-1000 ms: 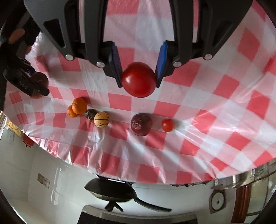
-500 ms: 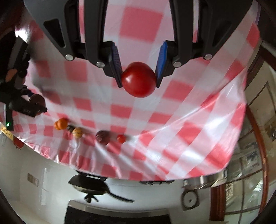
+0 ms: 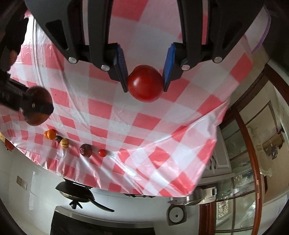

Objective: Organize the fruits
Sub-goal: 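Carry the apple and tomato to the white box and open both tools to drop them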

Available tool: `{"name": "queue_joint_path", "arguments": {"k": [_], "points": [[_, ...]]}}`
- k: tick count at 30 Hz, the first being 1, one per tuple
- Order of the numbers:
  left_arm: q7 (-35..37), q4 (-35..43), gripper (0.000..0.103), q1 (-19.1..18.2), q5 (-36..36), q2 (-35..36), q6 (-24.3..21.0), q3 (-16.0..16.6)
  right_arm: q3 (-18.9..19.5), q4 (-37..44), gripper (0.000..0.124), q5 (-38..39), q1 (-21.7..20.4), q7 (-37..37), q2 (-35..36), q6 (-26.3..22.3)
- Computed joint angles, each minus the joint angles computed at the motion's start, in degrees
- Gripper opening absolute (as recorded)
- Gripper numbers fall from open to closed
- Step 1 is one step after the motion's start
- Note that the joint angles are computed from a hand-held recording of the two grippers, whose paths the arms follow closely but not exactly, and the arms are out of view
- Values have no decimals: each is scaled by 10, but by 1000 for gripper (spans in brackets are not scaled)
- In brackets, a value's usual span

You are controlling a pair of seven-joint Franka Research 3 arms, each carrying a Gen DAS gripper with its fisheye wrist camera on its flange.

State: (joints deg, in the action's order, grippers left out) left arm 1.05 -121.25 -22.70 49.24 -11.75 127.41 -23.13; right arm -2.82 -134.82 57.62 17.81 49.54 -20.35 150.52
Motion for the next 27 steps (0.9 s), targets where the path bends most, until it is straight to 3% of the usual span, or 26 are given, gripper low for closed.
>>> {"name": "queue_joint_path", "arguments": {"k": [8, 13, 19, 27], "points": [[-34, -106, 37, 1, -43, -116, -13, -7, 39, -66, 64, -55, 45, -6, -69, 6], [-47, -182, 37, -2, -84, -212, -33, -17, 58, -105, 64, -80, 97, -23, -108, 13], [-56, -265, 37, -24, -147, -335, -93, -28, 78, -143, 64, -100, 174, -63, -150, 26], [-76, -356, 37, -72, -232, -445, -165, -28, 88, -172, 64, -105, 259, -123, -166, 14]]}}
